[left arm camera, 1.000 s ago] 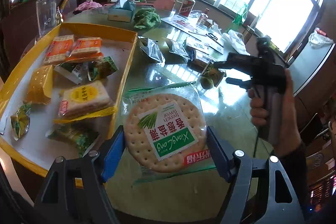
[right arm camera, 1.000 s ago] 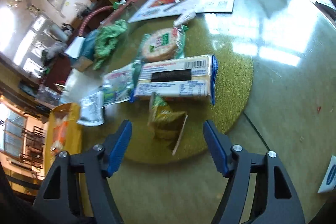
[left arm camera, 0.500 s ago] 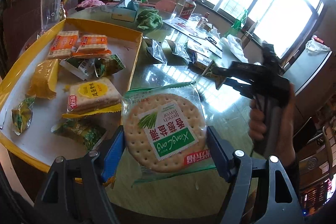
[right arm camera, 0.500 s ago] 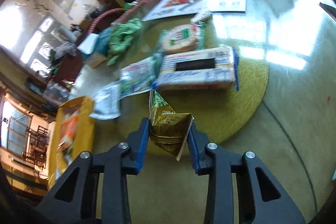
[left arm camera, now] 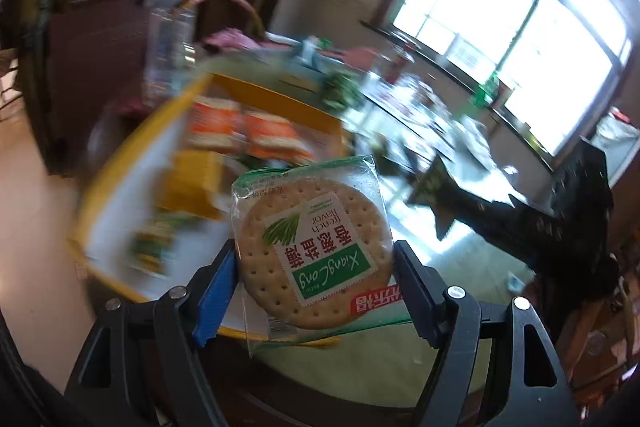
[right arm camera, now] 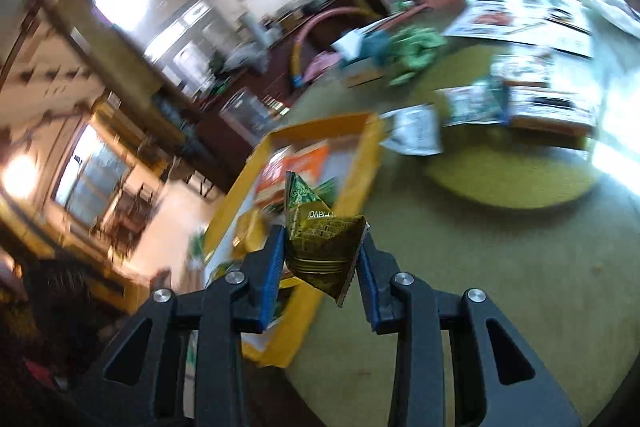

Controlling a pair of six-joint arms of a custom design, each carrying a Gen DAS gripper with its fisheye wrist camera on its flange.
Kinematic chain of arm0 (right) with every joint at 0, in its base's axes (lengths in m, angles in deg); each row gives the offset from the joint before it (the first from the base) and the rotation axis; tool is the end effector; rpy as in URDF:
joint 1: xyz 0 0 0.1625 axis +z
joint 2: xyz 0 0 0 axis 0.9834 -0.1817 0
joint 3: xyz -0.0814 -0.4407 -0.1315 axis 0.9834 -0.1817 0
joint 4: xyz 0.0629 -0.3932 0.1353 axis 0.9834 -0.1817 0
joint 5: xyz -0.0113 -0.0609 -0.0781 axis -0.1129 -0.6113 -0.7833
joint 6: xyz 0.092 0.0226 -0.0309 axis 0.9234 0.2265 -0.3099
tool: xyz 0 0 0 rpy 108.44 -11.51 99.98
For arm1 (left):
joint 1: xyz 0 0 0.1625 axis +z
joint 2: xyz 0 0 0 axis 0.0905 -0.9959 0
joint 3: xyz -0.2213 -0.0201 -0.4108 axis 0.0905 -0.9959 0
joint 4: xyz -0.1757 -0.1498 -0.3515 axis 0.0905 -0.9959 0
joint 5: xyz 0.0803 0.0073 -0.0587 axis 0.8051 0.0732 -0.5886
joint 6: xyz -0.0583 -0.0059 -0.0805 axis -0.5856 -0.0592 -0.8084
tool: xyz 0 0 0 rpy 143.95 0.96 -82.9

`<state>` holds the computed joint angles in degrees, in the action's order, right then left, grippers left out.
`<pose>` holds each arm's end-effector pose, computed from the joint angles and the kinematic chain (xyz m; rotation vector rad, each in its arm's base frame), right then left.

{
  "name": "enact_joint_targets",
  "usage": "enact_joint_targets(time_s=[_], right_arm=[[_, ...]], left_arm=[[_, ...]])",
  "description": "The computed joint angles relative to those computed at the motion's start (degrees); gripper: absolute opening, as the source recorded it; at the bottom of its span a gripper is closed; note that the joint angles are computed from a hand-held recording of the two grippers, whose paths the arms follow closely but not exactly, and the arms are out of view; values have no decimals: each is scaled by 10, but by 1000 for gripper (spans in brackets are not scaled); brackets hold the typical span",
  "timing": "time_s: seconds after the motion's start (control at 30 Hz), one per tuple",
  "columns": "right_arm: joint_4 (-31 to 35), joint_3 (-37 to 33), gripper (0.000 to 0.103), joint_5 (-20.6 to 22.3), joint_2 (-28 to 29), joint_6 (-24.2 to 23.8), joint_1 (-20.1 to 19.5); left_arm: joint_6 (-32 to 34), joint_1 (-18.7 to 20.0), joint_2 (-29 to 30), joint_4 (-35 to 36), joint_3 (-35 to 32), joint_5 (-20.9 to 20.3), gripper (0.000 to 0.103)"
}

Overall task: Organize snacks
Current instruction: 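Carry the round cracker bag and gold-green packet into the tray and release both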

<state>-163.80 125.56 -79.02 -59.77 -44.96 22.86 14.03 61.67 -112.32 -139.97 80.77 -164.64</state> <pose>0.2603 -0.7143 0.2040 0.0593 -2.6821 1.1943 -0.1575 -0.7735 0.2841 0.7682 2.7367 -0.7304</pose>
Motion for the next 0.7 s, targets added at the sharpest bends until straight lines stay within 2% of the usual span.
enact_joint_targets(time_s=[0.3,0.5,0.7], right_arm=[[99,-116,36,-7,78,-21,17],[174,-209,36,-36,133,-45,28],[246,-293,36,-62,186,-44,27]], left_arm=[[-22,39,24,12,-74,47,75],[-23,53,54,59,-128,39,75],[-11,59,86,115,-184,49,75]])
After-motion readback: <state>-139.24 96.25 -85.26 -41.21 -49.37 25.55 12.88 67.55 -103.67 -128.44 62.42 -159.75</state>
